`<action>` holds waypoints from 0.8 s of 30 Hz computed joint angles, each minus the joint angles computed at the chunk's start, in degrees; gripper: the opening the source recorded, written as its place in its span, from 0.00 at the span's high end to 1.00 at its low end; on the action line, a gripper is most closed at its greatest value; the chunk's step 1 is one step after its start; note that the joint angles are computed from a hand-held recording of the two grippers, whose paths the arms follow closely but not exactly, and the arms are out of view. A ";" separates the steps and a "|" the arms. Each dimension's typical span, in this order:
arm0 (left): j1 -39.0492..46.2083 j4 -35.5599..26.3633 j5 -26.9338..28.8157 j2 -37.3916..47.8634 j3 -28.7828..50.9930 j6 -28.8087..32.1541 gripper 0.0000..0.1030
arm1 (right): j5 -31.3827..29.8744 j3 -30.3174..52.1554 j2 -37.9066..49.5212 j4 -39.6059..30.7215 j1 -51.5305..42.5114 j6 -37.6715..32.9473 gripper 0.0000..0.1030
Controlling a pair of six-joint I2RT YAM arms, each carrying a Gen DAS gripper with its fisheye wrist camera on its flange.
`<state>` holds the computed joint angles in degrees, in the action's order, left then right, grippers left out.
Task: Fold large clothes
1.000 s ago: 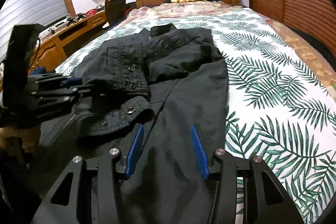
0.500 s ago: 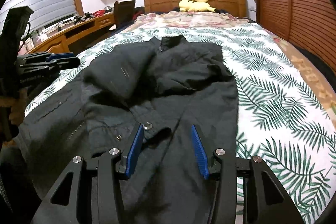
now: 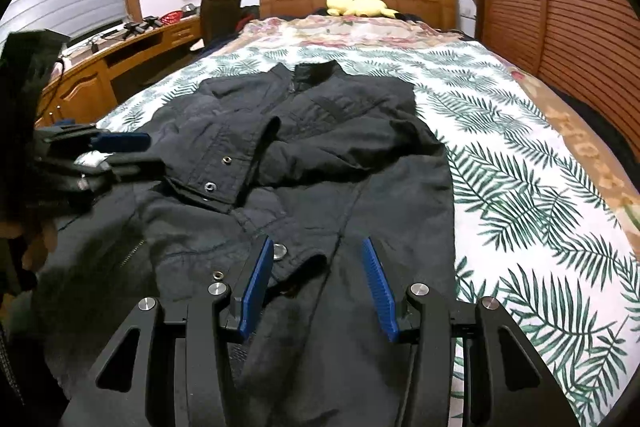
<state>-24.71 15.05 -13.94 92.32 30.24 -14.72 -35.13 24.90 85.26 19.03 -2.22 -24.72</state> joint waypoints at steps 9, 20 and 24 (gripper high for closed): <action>-1.16 -3.45 -0.81 16.45 12.54 0.03 0.36 | 2.59 -1.34 -1.81 -0.64 -0.57 -0.69 0.53; -2.10 -3.93 -6.71 10.67 8.07 -0.55 0.85 | 3.67 -2.12 -3.15 -1.09 -0.96 -1.86 0.53; -2.36 -3.64 -7.22 -1.05 1.42 -1.45 0.85 | 4.66 -2.68 -3.54 -0.40 0.17 -1.82 0.53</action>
<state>-27.08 11.41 -21.16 91.27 31.66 -16.17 -30.46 22.23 81.72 18.63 -2.05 -26.55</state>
